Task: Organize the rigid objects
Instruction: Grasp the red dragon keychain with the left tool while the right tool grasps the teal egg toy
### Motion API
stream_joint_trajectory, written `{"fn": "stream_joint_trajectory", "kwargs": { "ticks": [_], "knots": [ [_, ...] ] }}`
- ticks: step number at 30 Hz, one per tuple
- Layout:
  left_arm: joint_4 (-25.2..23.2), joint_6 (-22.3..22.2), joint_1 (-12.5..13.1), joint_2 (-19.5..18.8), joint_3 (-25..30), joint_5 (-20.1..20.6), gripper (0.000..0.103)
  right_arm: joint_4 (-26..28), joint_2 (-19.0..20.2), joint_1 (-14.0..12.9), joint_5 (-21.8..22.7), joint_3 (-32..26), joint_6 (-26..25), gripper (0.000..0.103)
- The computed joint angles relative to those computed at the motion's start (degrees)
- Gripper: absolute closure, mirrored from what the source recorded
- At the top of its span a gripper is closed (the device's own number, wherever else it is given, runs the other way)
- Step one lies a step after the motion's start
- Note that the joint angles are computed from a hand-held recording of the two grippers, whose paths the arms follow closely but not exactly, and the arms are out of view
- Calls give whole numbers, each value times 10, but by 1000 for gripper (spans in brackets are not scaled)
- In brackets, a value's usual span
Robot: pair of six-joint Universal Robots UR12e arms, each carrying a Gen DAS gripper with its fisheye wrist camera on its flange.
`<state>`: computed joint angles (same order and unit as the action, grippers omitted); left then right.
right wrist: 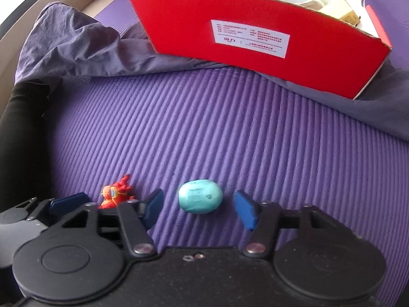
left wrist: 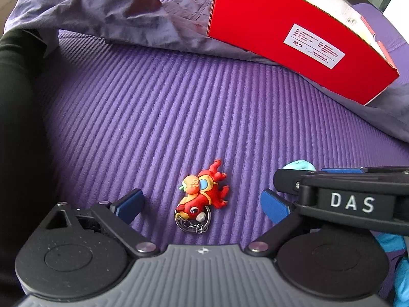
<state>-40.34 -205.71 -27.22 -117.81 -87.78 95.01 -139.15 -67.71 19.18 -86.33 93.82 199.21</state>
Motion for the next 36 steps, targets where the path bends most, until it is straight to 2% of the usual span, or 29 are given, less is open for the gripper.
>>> {"fn": "stream_joint_trajectory", "kwargs": {
  "ticks": [8,14,15,17,18,19,29,36],
  "knots": [
    [8,11,-8,0,-4,34,20,-1,0,-2,4,5,24,66],
    [12,12,-14,1,-8,62,35,-16,-4,-3,7,14,30,67],
    [19,12,-15,2,-10,64,47,-18,-5,-4,9,16,32,67],
    [21,14,-18,2,-11,75,55,-23,-8,-5,11,20,36,67],
    [28,19,-19,2,-13,72,62,-23,-9,-6,12,22,39,67],
    [27,22,-21,1,-12,78,64,-26,-10,-7,15,25,40,67],
    [43,9,-19,6,-16,55,65,-66,-34,-22,45,60,67,67],
    [47,0,-18,15,-8,42,65,-92,-65,-37,41,80,62,67]
  ]
}}
